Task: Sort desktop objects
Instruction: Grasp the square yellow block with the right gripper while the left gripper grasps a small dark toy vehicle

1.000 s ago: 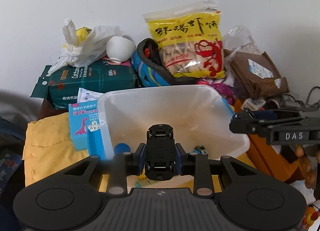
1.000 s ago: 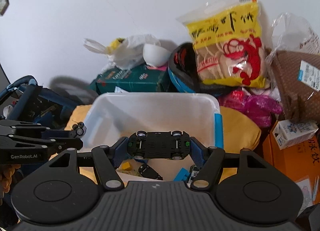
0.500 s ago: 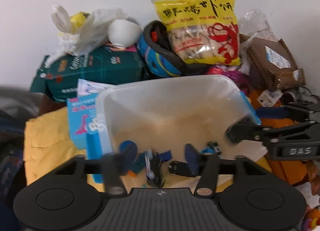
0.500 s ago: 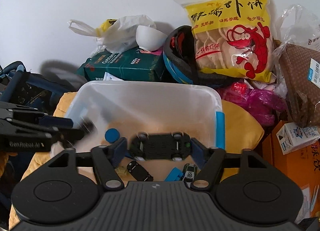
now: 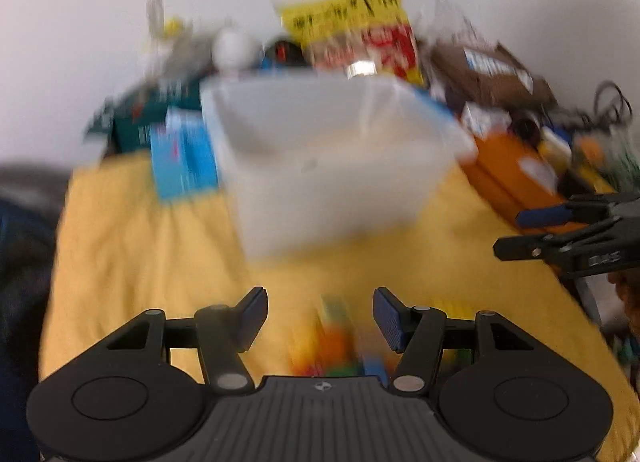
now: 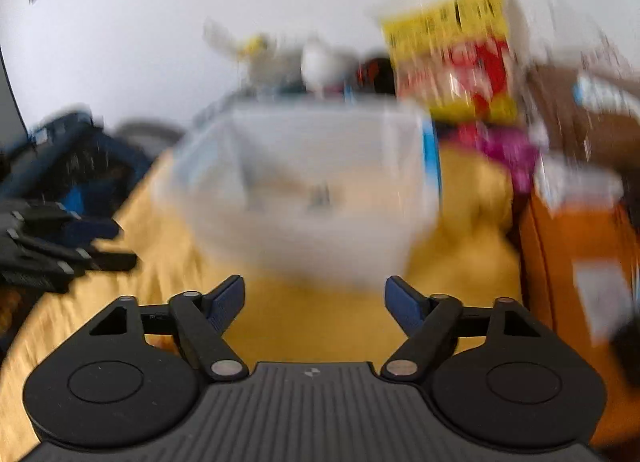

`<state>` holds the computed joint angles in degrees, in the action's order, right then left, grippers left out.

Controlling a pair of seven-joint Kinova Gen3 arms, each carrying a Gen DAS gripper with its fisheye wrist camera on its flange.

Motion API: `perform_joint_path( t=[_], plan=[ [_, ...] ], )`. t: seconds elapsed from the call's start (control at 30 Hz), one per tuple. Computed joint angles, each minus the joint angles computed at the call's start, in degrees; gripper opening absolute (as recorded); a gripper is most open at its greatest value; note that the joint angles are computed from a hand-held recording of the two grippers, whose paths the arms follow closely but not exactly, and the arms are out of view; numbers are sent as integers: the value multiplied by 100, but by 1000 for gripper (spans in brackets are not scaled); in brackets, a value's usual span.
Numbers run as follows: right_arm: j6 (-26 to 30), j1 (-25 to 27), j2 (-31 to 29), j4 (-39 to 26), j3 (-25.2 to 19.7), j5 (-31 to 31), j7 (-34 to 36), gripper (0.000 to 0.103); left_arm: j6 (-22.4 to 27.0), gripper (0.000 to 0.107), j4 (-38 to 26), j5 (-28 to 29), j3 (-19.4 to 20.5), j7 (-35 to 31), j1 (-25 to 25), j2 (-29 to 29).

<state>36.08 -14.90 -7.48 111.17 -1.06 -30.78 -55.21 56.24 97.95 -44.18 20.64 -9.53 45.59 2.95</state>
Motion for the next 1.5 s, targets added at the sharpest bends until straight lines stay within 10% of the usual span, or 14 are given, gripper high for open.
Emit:
perform_joint_path(
  t=[0.47, 0.57, 1.13, 1.5],
  plan=[
    [-230, -47, 104, 1061, -53, 341, 706, 60, -587, 42, 507, 161, -175, 458, 483, 468],
    [-270, -85, 170, 1118, -17, 182, 1017, 40, -591, 41, 478, 128, -263, 460, 530, 547],
    [3, 31, -490, 1346, 340, -340, 1081, 40, -164, 34, 647, -434, 64, 1057, 679, -37],
    [-59, -216, -588, 1130, 340, -473, 912, 40, 119, 33, 153, 1152, 1440, -562, -1209, 71]
  ],
)
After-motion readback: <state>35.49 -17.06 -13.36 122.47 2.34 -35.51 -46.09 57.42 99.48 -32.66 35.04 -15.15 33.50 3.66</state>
